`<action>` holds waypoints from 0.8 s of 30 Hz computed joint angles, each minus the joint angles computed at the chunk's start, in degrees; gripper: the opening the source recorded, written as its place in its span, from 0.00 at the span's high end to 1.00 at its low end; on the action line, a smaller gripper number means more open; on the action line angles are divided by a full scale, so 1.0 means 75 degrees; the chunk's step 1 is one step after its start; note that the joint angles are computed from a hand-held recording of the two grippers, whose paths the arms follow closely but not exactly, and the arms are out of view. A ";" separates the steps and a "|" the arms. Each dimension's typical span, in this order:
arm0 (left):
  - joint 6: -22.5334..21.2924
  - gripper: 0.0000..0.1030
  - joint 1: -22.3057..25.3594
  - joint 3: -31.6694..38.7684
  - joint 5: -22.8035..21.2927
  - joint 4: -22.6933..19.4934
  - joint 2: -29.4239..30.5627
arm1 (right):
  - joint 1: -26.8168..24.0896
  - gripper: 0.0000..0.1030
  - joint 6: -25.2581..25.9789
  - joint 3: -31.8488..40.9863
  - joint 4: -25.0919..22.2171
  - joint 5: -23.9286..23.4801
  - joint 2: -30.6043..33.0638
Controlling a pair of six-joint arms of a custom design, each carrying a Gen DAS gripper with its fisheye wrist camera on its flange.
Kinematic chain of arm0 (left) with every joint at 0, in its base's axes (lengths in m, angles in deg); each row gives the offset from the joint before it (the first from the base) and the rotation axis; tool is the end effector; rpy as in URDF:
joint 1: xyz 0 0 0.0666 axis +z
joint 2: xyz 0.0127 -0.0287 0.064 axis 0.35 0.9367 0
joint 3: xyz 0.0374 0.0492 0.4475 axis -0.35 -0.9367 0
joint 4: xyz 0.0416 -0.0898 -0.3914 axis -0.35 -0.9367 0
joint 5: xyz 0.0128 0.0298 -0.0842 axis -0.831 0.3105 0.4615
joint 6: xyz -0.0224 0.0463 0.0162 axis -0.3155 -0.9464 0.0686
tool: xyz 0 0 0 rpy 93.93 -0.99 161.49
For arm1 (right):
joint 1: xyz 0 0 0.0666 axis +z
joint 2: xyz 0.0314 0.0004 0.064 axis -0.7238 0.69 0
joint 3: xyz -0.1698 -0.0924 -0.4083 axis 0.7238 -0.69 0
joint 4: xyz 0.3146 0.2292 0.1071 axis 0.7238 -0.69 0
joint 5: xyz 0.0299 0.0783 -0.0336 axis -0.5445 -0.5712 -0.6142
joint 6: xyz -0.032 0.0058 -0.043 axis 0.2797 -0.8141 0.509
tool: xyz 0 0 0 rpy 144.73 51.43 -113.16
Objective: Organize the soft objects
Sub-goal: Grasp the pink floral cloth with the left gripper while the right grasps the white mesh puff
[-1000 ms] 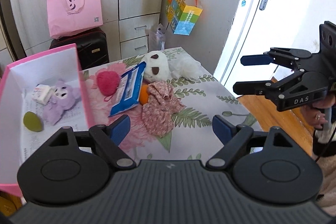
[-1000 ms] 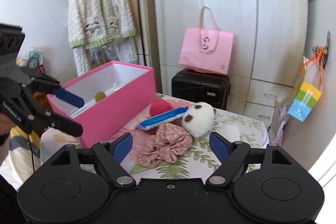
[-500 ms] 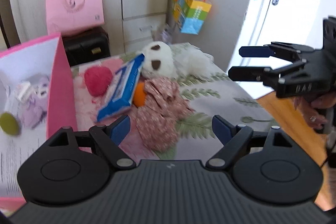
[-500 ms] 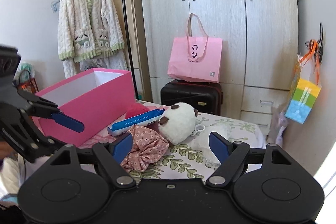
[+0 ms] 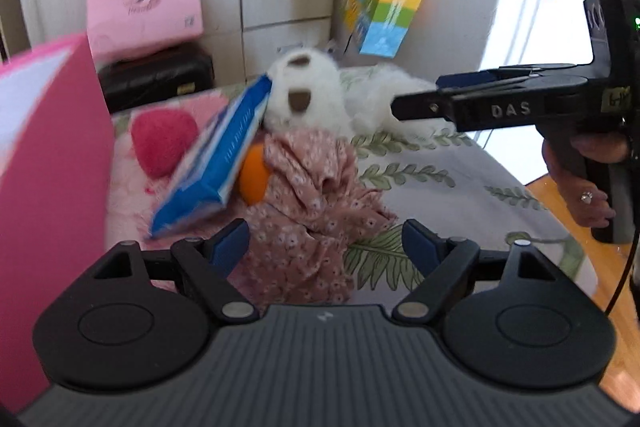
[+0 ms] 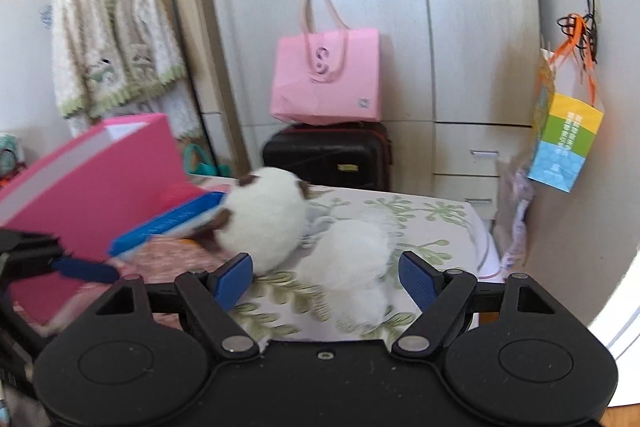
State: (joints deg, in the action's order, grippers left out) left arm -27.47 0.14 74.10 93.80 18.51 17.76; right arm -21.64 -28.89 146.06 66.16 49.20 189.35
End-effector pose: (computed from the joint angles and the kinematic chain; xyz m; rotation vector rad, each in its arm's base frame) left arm 0.5798 -0.2210 0.3188 0.5016 2.2748 -0.3376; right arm 0.6518 0.3001 0.2653 -0.2920 2.0820 0.3702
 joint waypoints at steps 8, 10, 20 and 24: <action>0.0094 0.20 -0.0358 -0.0265 -0.1142 0.1057 0.0274 | -0.0053 0.19 0.0073 0.0652 -0.0262 0.0139 0.0599; -0.0137 0.20 -0.0464 -0.0394 -0.1417 0.1382 0.0274 | -0.0063 0.20 0.0003 0.0697 -0.0262 0.0084 0.0666; -0.0040 0.70 -0.0629 -0.0368 -0.1921 0.1403 0.0279 | 0.0176 0.61 -0.0052 0.0120 0.0367 0.0839 0.0442; 0.0091 0.75 -0.0658 -0.0516 -0.1903 0.1535 0.0198 | 0.0416 0.61 -0.0962 -0.0412 0.0655 0.1602 0.0175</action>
State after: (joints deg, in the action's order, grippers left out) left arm -26.79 -4.80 70.23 79.53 30.02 19.25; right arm -18.52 -36.11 142.97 71.07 61.21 190.66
